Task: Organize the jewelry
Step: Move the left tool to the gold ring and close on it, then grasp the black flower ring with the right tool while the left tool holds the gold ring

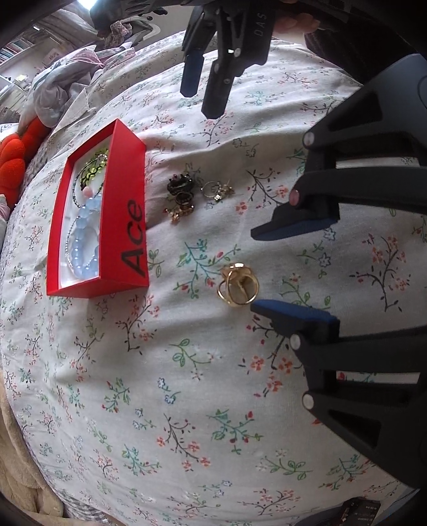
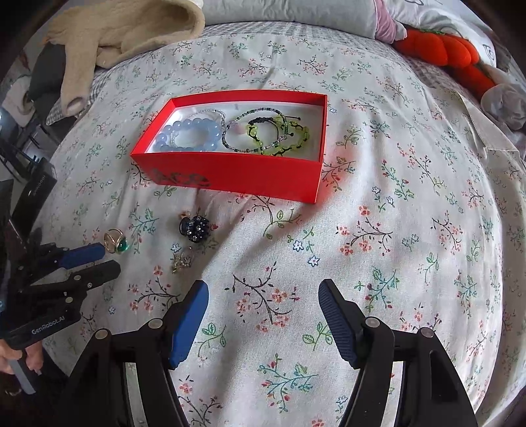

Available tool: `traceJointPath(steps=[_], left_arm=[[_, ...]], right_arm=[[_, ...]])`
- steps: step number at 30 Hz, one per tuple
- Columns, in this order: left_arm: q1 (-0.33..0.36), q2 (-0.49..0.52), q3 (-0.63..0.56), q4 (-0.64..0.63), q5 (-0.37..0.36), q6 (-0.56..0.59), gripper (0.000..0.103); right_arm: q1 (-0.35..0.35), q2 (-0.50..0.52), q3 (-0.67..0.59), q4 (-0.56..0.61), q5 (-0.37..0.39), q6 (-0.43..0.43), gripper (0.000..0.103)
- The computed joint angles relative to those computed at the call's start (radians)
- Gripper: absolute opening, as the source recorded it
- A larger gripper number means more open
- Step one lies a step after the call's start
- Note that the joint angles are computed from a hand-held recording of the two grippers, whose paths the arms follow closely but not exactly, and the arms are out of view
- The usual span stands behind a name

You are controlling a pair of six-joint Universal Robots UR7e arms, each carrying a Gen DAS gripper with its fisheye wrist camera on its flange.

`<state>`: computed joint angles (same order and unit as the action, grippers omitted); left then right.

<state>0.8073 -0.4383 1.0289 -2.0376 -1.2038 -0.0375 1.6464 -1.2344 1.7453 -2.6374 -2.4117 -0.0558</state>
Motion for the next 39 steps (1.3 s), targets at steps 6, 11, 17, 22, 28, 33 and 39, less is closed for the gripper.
traceJointPath(steps=[6,11,17,22,28,33,39], left_arm=[[0.001,0.017,-0.015,-0.005,0.015,-0.008,0.035],[0.000,0.026,-0.020,-0.022,0.028,-0.001,0.035],[-0.003,0.036,-0.028,-0.022,0.050,0.007,0.028],[-0.014,0.027,-0.021,-0.037,0.082,0.042,0.028],[-0.011,0.016,-0.036,-0.004,0.097,0.004,0.028],[-0.005,0.008,-0.045,0.017,0.106,-0.027,0.028],[0.001,-0.004,-0.041,0.018,0.102,-0.037,0.028]], right_arm=[[-0.002,-0.003,0.003,0.002,0.000,0.006,0.071],[-0.002,-0.003,0.002,0.003,0.000,0.004,0.071],[-0.002,-0.002,0.002,0.000,0.000,0.003,0.071],[-0.002,0.003,-0.004,0.001,0.000,0.000,0.071],[0.001,0.019,-0.018,-0.001,0.002,0.001,0.071],[0.002,0.039,-0.035,0.003,0.009,0.006,0.071],[0.006,0.071,-0.051,-0.044,0.038,-0.018,0.071]])
